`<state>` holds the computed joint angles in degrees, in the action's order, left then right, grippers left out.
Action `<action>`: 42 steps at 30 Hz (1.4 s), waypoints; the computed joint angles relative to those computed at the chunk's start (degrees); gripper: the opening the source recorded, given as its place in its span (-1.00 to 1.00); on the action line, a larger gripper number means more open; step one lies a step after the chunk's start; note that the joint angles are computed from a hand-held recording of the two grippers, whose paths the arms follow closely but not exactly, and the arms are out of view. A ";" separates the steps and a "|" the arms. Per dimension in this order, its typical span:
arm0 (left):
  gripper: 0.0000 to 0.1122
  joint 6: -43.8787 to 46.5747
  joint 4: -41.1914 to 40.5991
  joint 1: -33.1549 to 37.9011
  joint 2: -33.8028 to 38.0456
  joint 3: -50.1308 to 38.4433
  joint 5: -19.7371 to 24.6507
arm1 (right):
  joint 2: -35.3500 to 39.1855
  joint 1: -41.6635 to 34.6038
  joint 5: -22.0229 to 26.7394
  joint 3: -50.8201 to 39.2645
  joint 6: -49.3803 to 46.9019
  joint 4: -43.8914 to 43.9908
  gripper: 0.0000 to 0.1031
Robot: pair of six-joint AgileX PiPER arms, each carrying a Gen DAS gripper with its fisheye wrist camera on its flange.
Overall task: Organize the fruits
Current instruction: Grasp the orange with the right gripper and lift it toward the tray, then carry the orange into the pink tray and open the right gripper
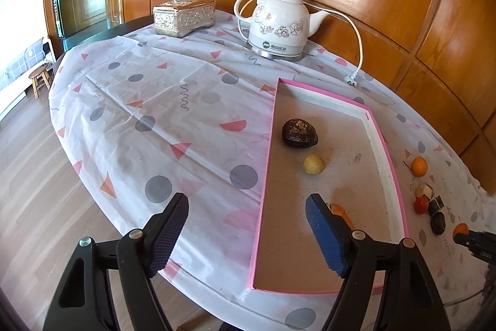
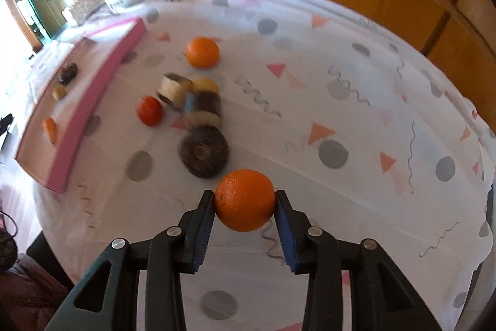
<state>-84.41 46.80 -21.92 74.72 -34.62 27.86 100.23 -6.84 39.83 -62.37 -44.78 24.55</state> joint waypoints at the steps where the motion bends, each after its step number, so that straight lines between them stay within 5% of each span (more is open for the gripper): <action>1: 0.40 -0.01 0.00 0.12 -0.06 0.10 -0.13 | -0.92 -0.03 0.52 0.25 -0.94 0.79 -0.25; 13: 0.43 0.00 -0.81 1.33 -1.80 1.51 -0.66 | -4.21 12.70 2.76 -1.05 -1.47 7.87 -0.25; 27: 0.43 1.27 -2.22 3.42 -3.53 3.27 -1.81 | 6.14 31.04 2.83 -15.62 8.77 6.78 -0.25; 35: 0.45 3.93 -5.10 5.93 -4.20 4.50 -3.56 | 12.18 35.72 0.93 -23.01 18.32 -0.03 -0.21; 42: 0.45 4.05 -5.50 5.95 -3.82 4.47 -3.98 | 8.17 34.19 -2.52 -18.72 16.69 2.18 0.00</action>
